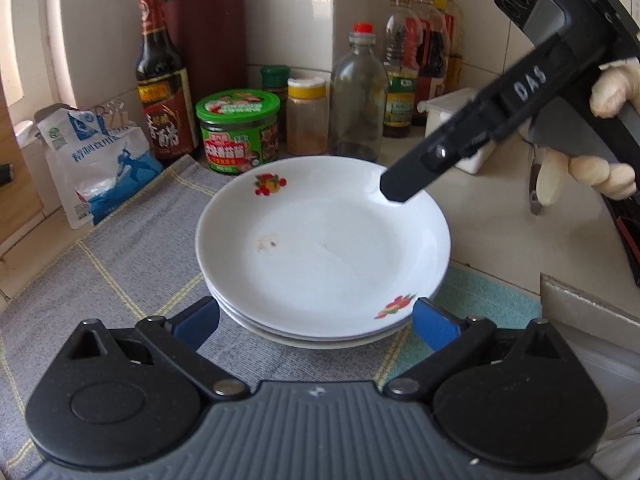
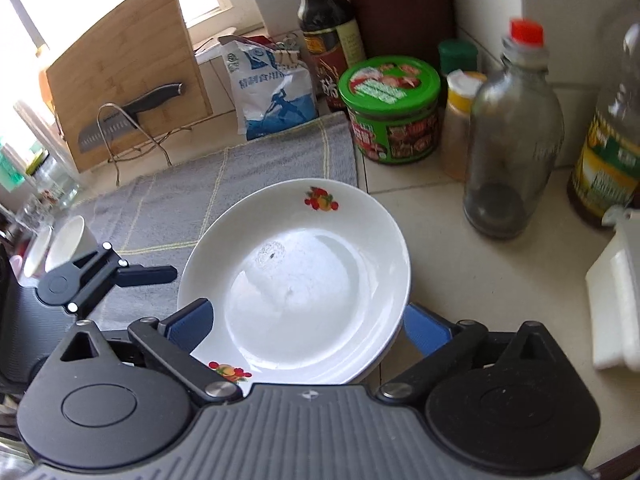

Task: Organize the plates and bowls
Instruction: 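Lower the oval plate onto the stacked plates and open the right gripper, then move the right tool to the rim of a white flower bowl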

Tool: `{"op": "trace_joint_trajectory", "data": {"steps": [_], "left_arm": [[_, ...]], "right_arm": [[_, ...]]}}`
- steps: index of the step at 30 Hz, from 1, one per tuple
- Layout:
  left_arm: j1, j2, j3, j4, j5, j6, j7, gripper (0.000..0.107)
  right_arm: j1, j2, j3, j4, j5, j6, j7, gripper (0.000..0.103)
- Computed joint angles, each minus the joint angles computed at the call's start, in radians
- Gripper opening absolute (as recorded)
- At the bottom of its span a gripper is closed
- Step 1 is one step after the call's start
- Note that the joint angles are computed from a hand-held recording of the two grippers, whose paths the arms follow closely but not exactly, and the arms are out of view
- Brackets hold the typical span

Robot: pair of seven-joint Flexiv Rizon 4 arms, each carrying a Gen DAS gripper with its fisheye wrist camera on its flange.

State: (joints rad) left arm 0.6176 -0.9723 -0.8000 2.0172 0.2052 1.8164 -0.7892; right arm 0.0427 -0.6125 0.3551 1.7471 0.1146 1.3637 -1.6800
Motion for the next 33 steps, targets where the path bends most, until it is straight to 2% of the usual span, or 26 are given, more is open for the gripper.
{"op": "trace_joint_trajectory", "data": {"steps": [3, 8, 11, 13, 15, 19, 21, 22, 28, 33], "left_arm": [[0.021, -0.019, -0.02, 0.007, 0.014, 0.032, -0.006, 0.102], [0.081, -0.054, -0.077, 0.023, 0.062, 0.048, -0.027, 0.102], [0.071, -0.034, -0.056, 0.031, 0.064, 0.071, -0.055, 0.102], [0.078, -0.032, -0.055, 0.038, 0.073, 0.081, -0.073, 0.102], [0.082, -0.024, -0.047, 0.047, 0.086, 0.101, -0.091, 0.102], [0.058, 0.017, 0.012, 0.064, 0.1, 0.178, -0.166, 0.102], [0.038, 0.045, 0.052, 0.074, 0.094, 0.213, -0.217, 0.102], [0.031, 0.058, 0.069, 0.08, 0.092, 0.229, -0.241, 0.102], [0.0, 0.153, 0.176, 0.148, 0.072, 0.334, -0.389, 0.102], [-0.068, 0.25, 0.322, 0.22, 0.029, 0.429, -0.479, 0.102]], "right_arm": [[0.102, 0.014, -0.108, 0.058, -0.062, 0.106, 0.052, 0.103], [0.393, 0.028, -0.454, 0.186, -0.203, 0.326, 0.183, 0.103], [0.503, 0.017, -0.583, 0.219, -0.236, 0.404, 0.205, 0.103], [0.528, 0.011, -0.609, 0.218, -0.246, 0.415, 0.213, 0.103], [0.519, 0.008, -0.59, 0.211, -0.262, 0.42, 0.213, 0.103], [0.566, -0.003, -0.623, 0.21, -0.279, 0.438, 0.191, 0.103], [0.562, -0.01, -0.609, 0.202, -0.289, 0.451, 0.171, 0.103], [0.532, -0.011, -0.57, 0.193, -0.302, 0.451, 0.16, 0.103], [0.263, -0.052, -0.231, 0.099, -0.432, 0.402, 0.115, 0.103], [0.165, -0.109, -0.058, 0.03, -0.509, 0.381, 0.083, 0.103]]}}
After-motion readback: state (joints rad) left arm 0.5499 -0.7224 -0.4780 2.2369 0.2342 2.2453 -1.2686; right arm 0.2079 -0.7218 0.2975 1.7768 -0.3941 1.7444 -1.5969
